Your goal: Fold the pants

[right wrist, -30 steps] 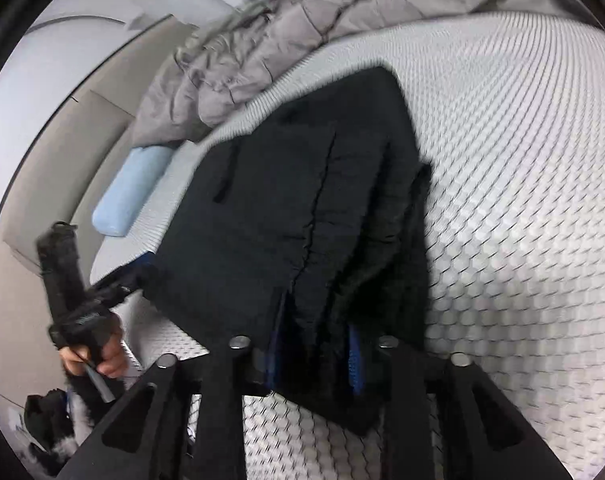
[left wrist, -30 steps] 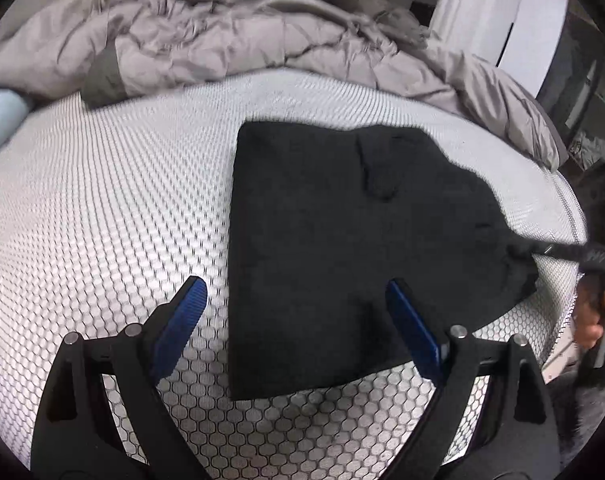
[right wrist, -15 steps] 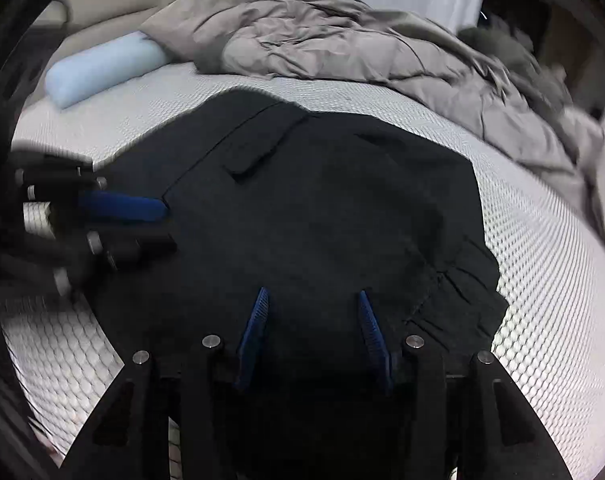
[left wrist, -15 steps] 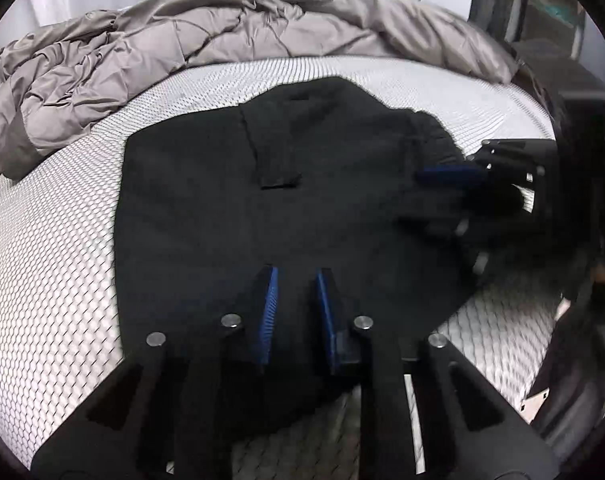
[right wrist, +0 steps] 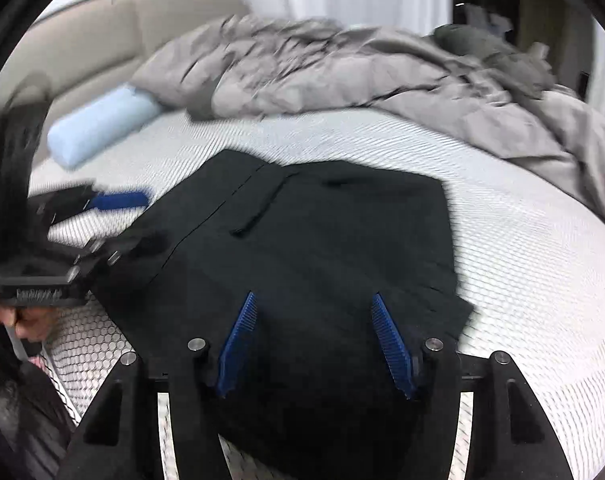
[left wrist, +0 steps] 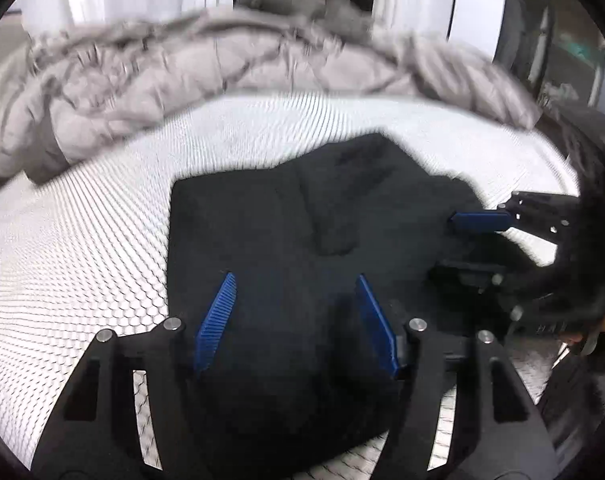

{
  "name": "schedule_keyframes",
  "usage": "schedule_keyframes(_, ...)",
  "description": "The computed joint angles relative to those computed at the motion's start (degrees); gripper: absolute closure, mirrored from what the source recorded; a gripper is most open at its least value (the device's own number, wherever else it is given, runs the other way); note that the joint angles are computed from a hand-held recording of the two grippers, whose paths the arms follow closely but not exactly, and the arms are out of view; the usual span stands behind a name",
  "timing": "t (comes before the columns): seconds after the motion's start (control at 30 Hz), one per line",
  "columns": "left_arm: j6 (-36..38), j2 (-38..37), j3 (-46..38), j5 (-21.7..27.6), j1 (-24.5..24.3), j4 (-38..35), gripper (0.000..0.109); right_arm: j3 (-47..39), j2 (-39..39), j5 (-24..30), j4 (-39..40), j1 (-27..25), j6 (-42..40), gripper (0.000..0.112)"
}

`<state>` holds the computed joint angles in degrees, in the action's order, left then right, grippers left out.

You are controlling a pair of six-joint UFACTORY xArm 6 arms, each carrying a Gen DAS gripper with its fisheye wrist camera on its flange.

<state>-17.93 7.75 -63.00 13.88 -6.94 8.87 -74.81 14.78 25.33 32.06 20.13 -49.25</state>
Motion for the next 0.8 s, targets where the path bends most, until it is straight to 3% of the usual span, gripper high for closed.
schedule_keyframes(0.07,-2.2,1.6,-1.2,2.2,1.0,2.9,0.048,0.7,1.8,-3.1,-10.1,0.6,5.2,0.063)
schedule_keyframes(0.17,-3.5,-0.7,2.1,0.4,1.7,4.6,0.048,1.8,1.3,-4.4,-14.0,-1.1,7.5,0.066)
schedule_keyframes(0.23,-8.8,-2.0,3.2,2.1,2.1,12.3,0.048,3.0,-0.3,-4.0,-14.9,-2.1,8.2,0.068)
schedule_keyframes(0.3,-12.5,-3.4,3.9,3.5,1.9,16.4,0.048,7.1,-2.9,-8.3,-20.4,-2.8,11.3,0.068)
schedule_keyframes(0.4,-15.0,-5.8,5.1,1.9,1.2,18.9,0.049,8.5,-5.3,-7.9,-12.7,-2.5,6.5,0.067)
schedule_keyframes(0.5,-8.6,-3.3,1.1,1.0,0.1,13.0,0.048,6.5,-4.3,-8.4,-8.3,-0.6,3.6,0.065)
schedule_keyframes(0.57,-0.4,1.5,-5.4,5.0,-0.5,6.7,0.048,2.1,-0.8,-6.6,-8.9,0.3,6.2,0.065)
schedule_keyframes(0.67,1.4,9.2,-14.1,10.1,0.3,2.9,0.048,-7.2,6.0,-1.4,-8.9,0.9,13.4,0.064)
schedule_keyframes(0.73,4.2,10.7,-13.8,7.9,1.0,-2.0,0.046,-11.6,9.6,2.0,-14.8,0.8,19.2,0.062)
schedule_keyframes(0.8,6.4,10.0,-12.4,6.6,1.1,-1.6,0.045,-13.9,11.5,4.8,-20.5,0.1,23.1,0.063)
